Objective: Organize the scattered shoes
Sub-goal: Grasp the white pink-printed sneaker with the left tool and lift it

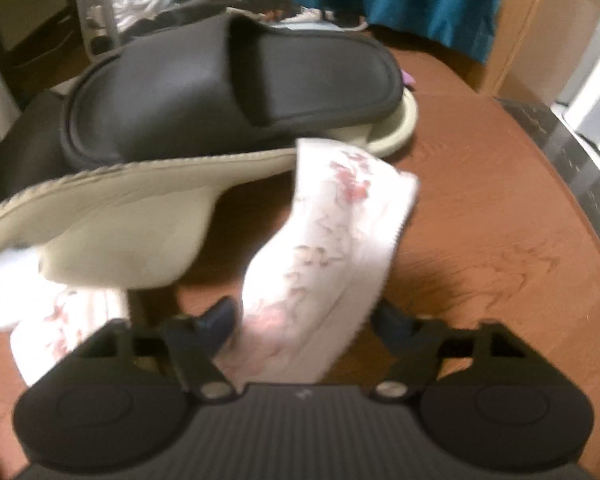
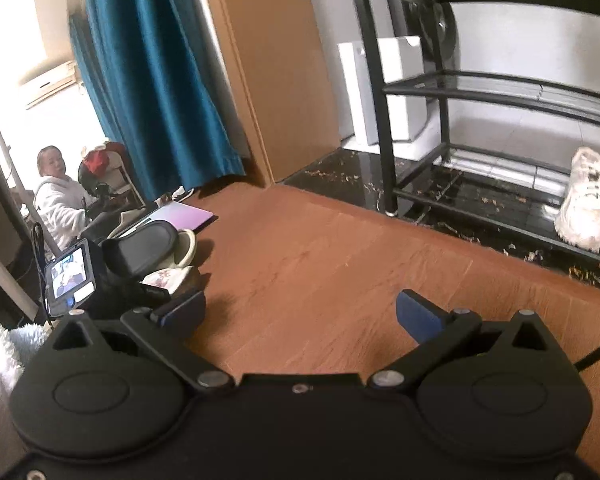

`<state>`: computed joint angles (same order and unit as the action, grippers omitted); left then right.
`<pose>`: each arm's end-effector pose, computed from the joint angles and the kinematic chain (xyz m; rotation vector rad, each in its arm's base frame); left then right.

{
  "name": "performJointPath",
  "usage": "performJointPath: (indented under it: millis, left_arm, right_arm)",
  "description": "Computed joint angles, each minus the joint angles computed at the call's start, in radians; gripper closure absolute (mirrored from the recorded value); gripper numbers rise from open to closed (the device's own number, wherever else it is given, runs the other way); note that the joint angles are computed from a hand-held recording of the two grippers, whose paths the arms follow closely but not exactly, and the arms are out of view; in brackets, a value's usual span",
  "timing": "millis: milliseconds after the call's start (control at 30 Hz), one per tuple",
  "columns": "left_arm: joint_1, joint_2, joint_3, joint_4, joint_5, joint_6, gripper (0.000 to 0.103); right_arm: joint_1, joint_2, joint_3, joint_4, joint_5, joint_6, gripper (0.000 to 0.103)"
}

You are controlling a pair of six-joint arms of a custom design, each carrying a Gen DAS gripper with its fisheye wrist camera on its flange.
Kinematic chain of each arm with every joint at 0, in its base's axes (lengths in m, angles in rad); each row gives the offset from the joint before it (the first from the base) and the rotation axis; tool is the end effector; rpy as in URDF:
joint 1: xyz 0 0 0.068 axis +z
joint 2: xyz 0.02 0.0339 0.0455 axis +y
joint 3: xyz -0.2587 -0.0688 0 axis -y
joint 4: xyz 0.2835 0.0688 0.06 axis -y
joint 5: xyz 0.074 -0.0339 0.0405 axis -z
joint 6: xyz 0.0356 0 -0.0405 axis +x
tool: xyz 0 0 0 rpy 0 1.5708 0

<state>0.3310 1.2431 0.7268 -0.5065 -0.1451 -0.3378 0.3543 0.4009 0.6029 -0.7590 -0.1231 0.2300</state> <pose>0.2535 0.0926 0.1774 -0.8991 2.4267 0.1856 0.1301 0.0528 0.2723 -0.2078 2.1502 0.4727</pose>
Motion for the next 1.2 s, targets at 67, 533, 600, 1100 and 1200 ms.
performJointPath:
  millis: [67,533,600,1100,1200]
  left_arm:
    - [-0.023,0.001,-0.015,0.028,-0.024,0.027,0.055]
    - [-0.49,0.006,-0.031,0.105,-0.154,0.091,0.077]
    - [-0.58,0.087,0.018,0.136,-0.196,0.159,0.076]
    - [-0.87,0.337,0.285,0.176,0.137,0.297,0.015]
    - [-0.83,0.235,0.203,0.214,0.107,0.155,0.015]
  right_arm:
    - [-0.04,-0.012,-0.007,-0.015,-0.04,0.002,0.0]
    - [-0.369,-0.032,-0.027,-0.063,-0.333,0.057,0.0]
    - [-0.489,-0.025,-0.024,-0.09,-0.4,0.069,0.0]
    - [-1.123,0.246,-0.049,-0.125,-0.563,-0.077,0.0]
    - [-1.142,0.284,-0.055,-0.135,-0.588,-0.092,0.0]
